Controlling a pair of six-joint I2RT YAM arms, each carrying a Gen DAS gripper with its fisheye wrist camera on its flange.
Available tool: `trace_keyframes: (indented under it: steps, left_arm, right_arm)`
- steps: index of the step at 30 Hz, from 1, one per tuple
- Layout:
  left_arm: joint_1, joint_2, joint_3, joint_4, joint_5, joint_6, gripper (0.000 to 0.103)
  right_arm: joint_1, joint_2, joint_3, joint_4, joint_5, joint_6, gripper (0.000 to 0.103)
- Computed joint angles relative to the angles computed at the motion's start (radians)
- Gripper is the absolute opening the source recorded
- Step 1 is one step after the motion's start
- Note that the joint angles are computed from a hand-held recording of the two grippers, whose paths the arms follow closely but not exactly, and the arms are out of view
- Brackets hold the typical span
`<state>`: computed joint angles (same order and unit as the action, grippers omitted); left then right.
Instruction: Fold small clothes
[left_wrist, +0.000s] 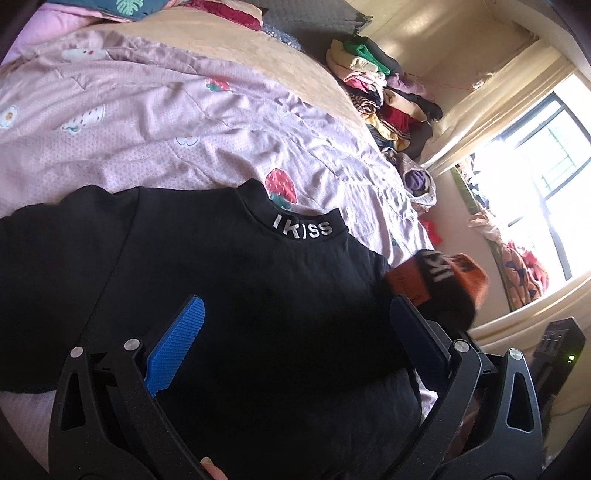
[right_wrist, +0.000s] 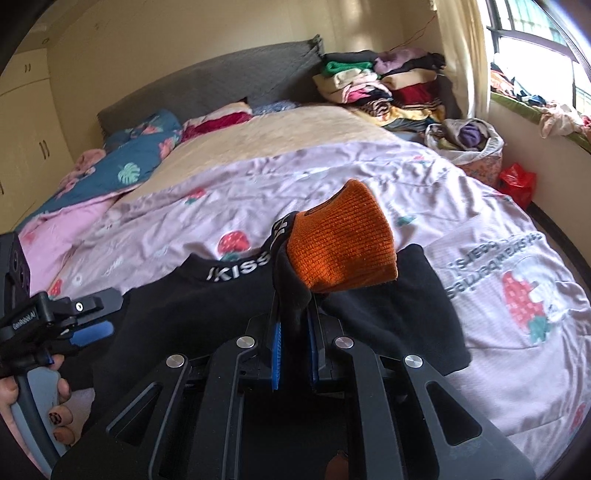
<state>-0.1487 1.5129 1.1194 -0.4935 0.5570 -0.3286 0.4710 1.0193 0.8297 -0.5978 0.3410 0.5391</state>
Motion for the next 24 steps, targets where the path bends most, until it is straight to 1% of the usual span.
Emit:
trace_keyframes:
  steps: [3,6,8,9,10,13,15,18,21,22,23,24]
  left_arm:
    - [0.018,0.014,-0.012,0.014,0.049,0.004,0.095]
    - [0.022,0.03,-0.017,0.022,0.059,-0.001,0.095]
    - [0.027,0.051,-0.015,0.027,0.077,-0.006,0.095]
    - [0.026,0.061,-0.017,0.032,0.082,-0.008,0.095]
    - [0.025,0.07,-0.019,0.036,0.085,-0.01,0.095]
    - [0.02,0.089,-0.028,0.04,0.087,-0.012,0.093]
    - [0.013,0.096,-0.032,0.037,0.088,-0.007,0.093]
    - [-0.006,0.098,-0.045,0.04,0.078,-0.001,0.086]
    - [-0.041,0.099,-0.057,0.044,0.062,0.001,0.075]
    - [-0.062,0.099,-0.059,0.04,0.04,0.003,0.07]
    - [-0.083,0.098,-0.061,0.039,0.01,0.003,0.067]
    - [-0.096,0.098,-0.063,0.041,-0.009,0.001,0.067]
  right_arm:
    - [0.031,0.052,-0.007,0.037,-0.01,0.019,0.013]
    - [0.053,0.097,-0.015,0.07,-0.041,0.038,0.014]
    - [0.068,0.107,-0.028,0.092,-0.065,0.049,0.024]
    - [0.072,0.105,-0.035,0.099,-0.081,0.051,0.038]
    - [0.081,0.09,-0.047,0.106,-0.1,0.053,0.046]
    - [0.1,0.038,-0.077,0.102,-0.141,0.06,0.053]
    - [0.112,-0.002,-0.093,0.079,-0.141,0.076,0.054]
    - [0.097,-0.096,-0.128,0.023,-0.137,0.103,0.054]
    - [0.063,-0.189,-0.153,-0.053,-0.113,0.123,0.054]
    - [0.042,-0.228,-0.163,-0.08,-0.116,0.132,0.054]
    - [0.022,-0.261,-0.172,-0.099,-0.125,0.135,0.054]
    - [0.006,-0.294,-0.18,-0.117,-0.132,0.138,0.054]
